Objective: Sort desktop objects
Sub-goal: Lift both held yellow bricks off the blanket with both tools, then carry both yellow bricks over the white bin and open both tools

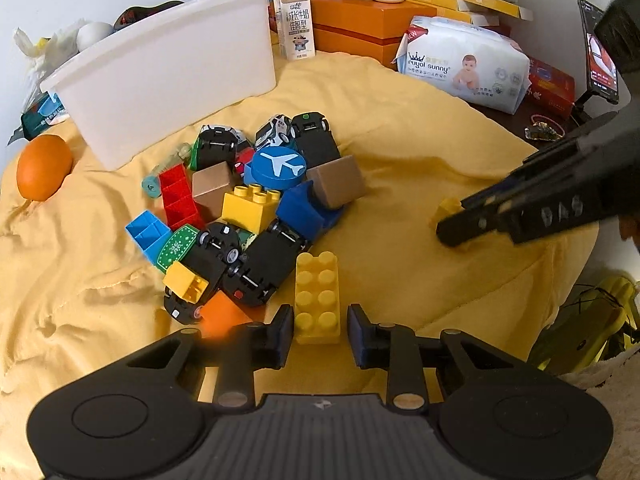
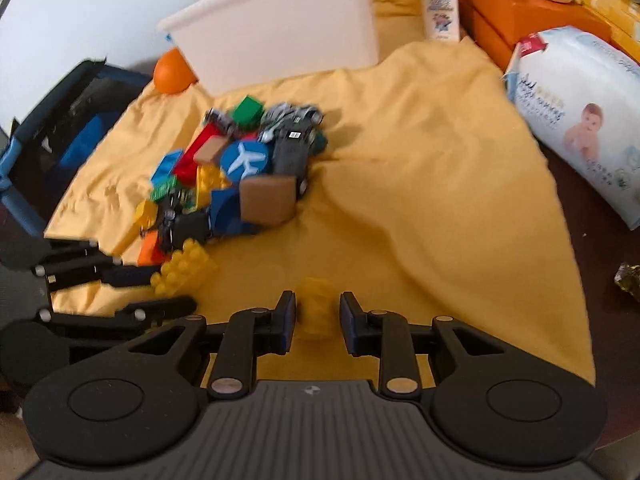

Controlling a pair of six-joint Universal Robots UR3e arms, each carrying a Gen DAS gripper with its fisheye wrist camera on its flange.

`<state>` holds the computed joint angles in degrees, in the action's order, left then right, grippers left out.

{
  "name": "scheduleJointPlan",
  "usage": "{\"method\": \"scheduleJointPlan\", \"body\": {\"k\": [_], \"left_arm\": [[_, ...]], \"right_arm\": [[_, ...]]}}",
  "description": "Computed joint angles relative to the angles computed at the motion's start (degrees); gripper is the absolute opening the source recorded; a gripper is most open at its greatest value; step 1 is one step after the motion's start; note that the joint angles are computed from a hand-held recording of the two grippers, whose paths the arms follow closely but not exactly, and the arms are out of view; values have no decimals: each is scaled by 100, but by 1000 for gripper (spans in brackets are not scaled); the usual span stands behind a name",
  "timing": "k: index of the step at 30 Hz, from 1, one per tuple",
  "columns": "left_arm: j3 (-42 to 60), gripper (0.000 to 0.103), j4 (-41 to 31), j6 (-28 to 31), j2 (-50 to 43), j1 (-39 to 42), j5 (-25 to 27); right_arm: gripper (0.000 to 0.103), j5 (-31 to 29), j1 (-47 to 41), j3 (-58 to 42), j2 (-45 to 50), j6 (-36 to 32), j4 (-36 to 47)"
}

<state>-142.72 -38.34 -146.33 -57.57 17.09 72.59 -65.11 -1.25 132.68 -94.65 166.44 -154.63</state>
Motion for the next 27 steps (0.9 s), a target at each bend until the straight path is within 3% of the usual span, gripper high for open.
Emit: {"method": "scheduleJointPlan", "body": {"k": [2, 4, 8, 12, 17, 21, 27], "left_arm": [[16, 32, 8, -11, -30, 17, -29], [44, 27, 55, -32, -84, 1, -31], [79, 27, 60, 3, -73, 93, -234], [338, 27, -446, 463, 351, 362, -586], [1066, 27, -812, 577, 509, 939, -1260], [1921, 27, -6, 144, -359, 1040, -1555], [3511, 27, 1466, -690, -2290, 708, -995]], "right_arm": [[18, -306, 265, 54, 110, -127, -367], [18, -716, 597, 82, 249, -337, -768], [17, -1283, 1075, 42, 357, -806, -1111], [17, -1200, 1021, -177, 222, -942, -825], [17, -825, 784, -821, 100, -977, -534], [17, -721, 797, -1838, 638, -819, -641], [17, -859, 1050, -3729, 1974, -193, -1049]]}}
